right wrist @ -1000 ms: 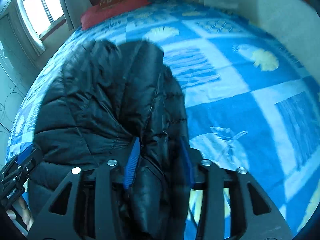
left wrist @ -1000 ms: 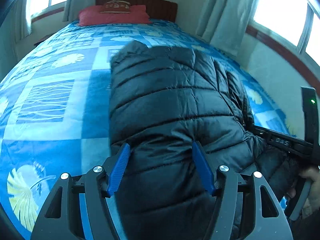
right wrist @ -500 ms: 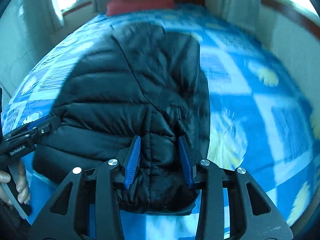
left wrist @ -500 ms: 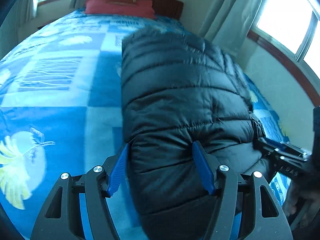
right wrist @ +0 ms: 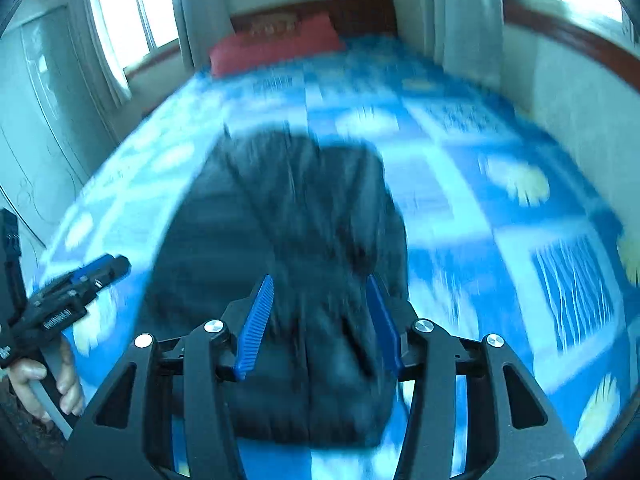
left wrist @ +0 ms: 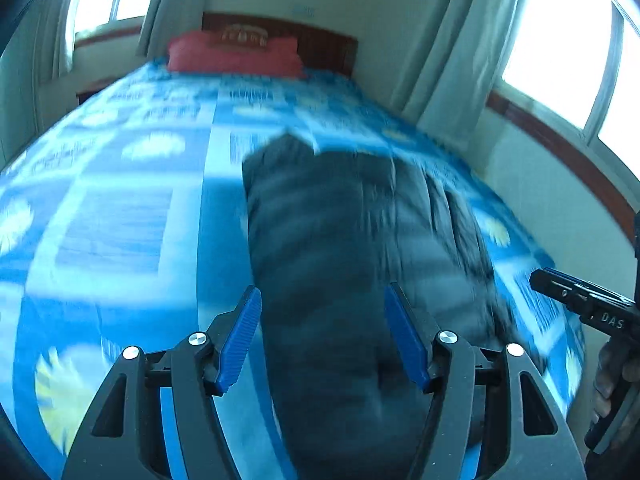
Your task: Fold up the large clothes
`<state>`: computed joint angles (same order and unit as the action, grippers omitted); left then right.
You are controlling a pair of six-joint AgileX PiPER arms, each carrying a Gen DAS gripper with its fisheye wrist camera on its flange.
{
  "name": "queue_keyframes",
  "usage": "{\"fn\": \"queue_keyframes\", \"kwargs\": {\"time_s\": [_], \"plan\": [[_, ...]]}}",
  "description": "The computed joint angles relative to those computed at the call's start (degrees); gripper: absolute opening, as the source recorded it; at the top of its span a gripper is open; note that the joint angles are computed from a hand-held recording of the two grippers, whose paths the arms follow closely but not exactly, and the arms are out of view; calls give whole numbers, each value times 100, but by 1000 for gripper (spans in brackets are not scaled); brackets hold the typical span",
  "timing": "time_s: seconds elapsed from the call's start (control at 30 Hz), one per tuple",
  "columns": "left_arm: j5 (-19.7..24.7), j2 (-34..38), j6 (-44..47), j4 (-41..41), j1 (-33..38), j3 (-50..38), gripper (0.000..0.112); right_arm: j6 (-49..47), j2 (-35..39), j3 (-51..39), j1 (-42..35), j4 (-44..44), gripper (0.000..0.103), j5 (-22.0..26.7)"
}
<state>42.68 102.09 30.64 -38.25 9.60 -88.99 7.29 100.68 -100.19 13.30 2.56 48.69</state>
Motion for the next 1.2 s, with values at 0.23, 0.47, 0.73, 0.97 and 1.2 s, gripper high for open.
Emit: {"fn": "queue_keyframes", "kwargs": {"time_s": [0.23,0.47,0.73,0.97,1.2], "plan": [[778,1834,-1273,522,-366,-2516,63,-456,1661,-1413,-173,235,48,-99],[483,2171,-1649,1175,-720,-2491,66,-651,2128,-1308,-273,376,47,-323],[398,2610,-2259,1818,-925,-2912,70,-407,2344,-1320,-226,166,47,-648],[584,2003,-2144,1697,-727,-2459,71,-310,1347,-74,-253,322,54,-1371],[588,1358,-2176,169,124,-1036,77,-326,1164,376,-712,1026,82,-1236]]}}
